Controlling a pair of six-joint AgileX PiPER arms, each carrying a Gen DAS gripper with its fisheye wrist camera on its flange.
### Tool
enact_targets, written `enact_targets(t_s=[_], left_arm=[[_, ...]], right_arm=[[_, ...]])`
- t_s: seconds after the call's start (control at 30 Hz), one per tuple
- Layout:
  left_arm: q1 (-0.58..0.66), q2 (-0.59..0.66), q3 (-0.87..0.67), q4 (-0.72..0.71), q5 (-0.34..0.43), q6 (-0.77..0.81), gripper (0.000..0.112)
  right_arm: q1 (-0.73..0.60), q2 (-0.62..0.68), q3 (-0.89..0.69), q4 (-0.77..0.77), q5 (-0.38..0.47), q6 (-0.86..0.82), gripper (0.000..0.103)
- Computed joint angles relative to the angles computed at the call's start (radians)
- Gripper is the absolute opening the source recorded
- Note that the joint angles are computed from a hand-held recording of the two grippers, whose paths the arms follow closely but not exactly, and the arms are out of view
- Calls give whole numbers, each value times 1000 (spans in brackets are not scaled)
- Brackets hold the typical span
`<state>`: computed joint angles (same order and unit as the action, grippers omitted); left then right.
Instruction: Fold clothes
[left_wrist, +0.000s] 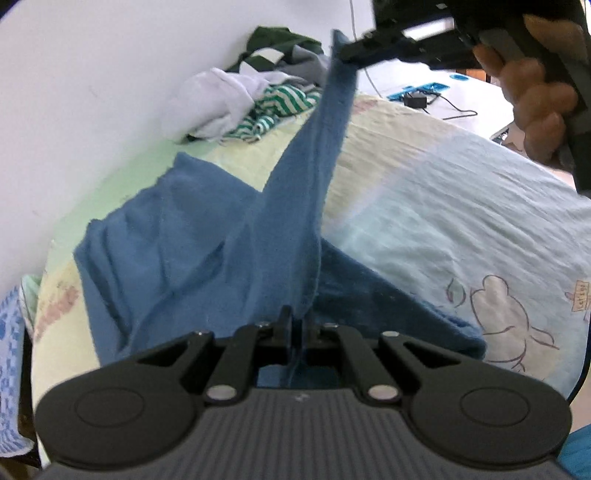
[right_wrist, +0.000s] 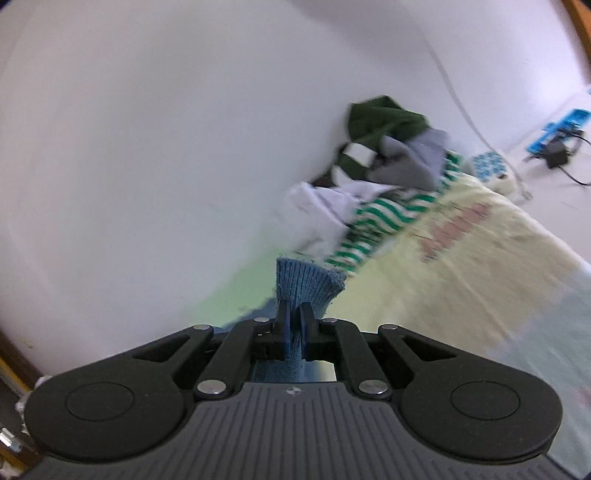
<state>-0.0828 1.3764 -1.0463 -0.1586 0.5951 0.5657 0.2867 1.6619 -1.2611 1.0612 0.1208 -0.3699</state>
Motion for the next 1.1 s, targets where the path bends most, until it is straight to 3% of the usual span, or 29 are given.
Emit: enact_targets(t_s=[0.07, 0.2, 0.37, 0.43, 0.47, 0.57, 0.67, 0.73, 0.83, 0.9, 1.0, 1.1], left_arm=[[-23, 8, 5, 26, -7, -34, 0], [-70, 21, 16, 77, -21, -98, 0], [-99, -2, 56, 90, -36, -93, 2], [-74, -34, 73, 35, -25, -23, 14], [-50, -57, 84, 4, -15, 22, 33], [59, -132, 117, -30, 43, 122, 36], [186, -175, 136, 1, 113, 194, 35], [264, -187, 138, 22, 157, 240, 35], [330, -221, 172, 58, 165, 305, 37], [354, -247, 198, 51, 159, 348, 49], [333, -285, 242, 98, 123, 344, 51], [332, -289, 261, 101, 90, 332, 51]], right_arm=[[-15, 5, 21, -42, -4, 49, 5], [-48, 21, 64, 90, -9, -70, 5], [-61, 48, 102, -43, -33, 50, 5], [-73, 60, 111, -46, -26, 54, 5], [-78, 65, 115, -56, -23, 65, 5], [-90, 76, 119, -116, -10, 116, 4], [-116, 84, 119, -49, 58, 53, 13], [-127, 90, 109, -82, 133, 79, 23], [-126, 94, 91, -111, 239, 95, 34], [-114, 89, 89, -125, 259, 125, 38], [-97, 97, 89, -103, 221, 155, 41], [-79, 130, 90, -41, 100, 179, 32]])
